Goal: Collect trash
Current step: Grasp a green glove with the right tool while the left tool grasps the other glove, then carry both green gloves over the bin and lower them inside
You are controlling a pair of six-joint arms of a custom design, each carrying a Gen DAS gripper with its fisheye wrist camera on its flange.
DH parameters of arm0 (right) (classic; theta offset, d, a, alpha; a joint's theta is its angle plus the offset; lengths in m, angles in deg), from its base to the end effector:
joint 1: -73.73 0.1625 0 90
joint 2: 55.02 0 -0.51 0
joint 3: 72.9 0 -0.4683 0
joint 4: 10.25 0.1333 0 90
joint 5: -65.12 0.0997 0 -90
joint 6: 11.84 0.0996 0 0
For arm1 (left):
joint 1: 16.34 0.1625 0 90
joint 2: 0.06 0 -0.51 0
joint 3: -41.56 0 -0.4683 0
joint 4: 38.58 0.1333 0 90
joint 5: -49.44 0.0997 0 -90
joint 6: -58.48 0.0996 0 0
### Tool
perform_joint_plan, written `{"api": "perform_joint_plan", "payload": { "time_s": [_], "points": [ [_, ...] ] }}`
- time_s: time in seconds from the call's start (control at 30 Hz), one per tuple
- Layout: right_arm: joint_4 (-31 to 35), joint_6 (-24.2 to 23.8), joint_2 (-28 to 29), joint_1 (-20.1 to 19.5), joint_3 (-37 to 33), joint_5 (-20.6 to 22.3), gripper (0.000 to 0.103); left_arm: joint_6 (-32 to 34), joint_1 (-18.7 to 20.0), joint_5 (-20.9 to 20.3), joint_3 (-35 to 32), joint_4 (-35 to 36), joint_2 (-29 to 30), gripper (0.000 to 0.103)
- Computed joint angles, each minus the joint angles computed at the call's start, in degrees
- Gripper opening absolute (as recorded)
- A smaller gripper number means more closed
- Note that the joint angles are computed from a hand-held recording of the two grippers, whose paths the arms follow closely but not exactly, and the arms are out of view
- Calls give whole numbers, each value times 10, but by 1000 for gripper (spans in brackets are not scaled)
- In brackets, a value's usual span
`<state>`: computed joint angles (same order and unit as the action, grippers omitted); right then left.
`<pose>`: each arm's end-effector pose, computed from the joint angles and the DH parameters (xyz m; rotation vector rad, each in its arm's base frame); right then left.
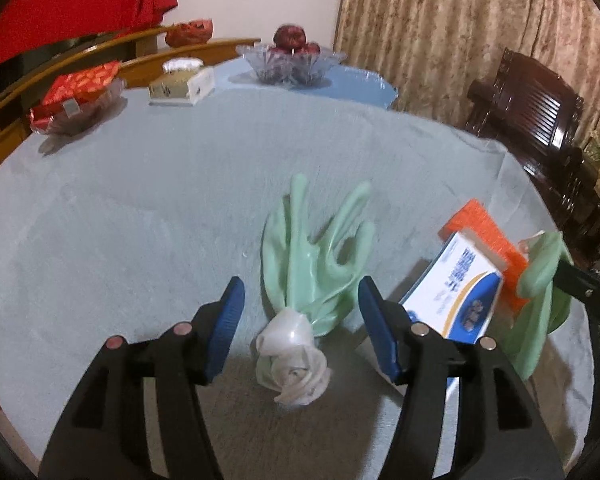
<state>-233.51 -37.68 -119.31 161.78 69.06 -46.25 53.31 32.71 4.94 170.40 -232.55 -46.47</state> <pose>0.0815 -0.4571 0.1944 0.2570 -2.3410 1.0930 -0.1941 -0.5355 0.0393 0.5612 2.3687 -0.8233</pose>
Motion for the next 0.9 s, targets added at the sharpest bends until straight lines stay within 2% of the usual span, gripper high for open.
{"api": "perform_joint_plan", "payload": {
  "time_s": [0.1,0.13,0.27,0.33,0.7,0.9],
  "points": [
    [4,-1,3,0,-3,2,11,-15,10,-10,-7,29,-1,51],
    [5,-1,4,-1,-3,3,11,-15,14,-26,-8,34,-4,40],
    [5,-1,3,0,-3,7,11,-6,11,-21,-5,13,-2,28],
    [3,-2,1,2,-2,9,11,-8,6,-16,-1,-1,-3,25],
    [-2,-5,-26,21,7,9,11,-3,-49,-5,27,-50,-33,22],
    [-8,-9,-47,36,19,5,11,-17,-80,-2,33,-40,-44,21]
  ]
}}
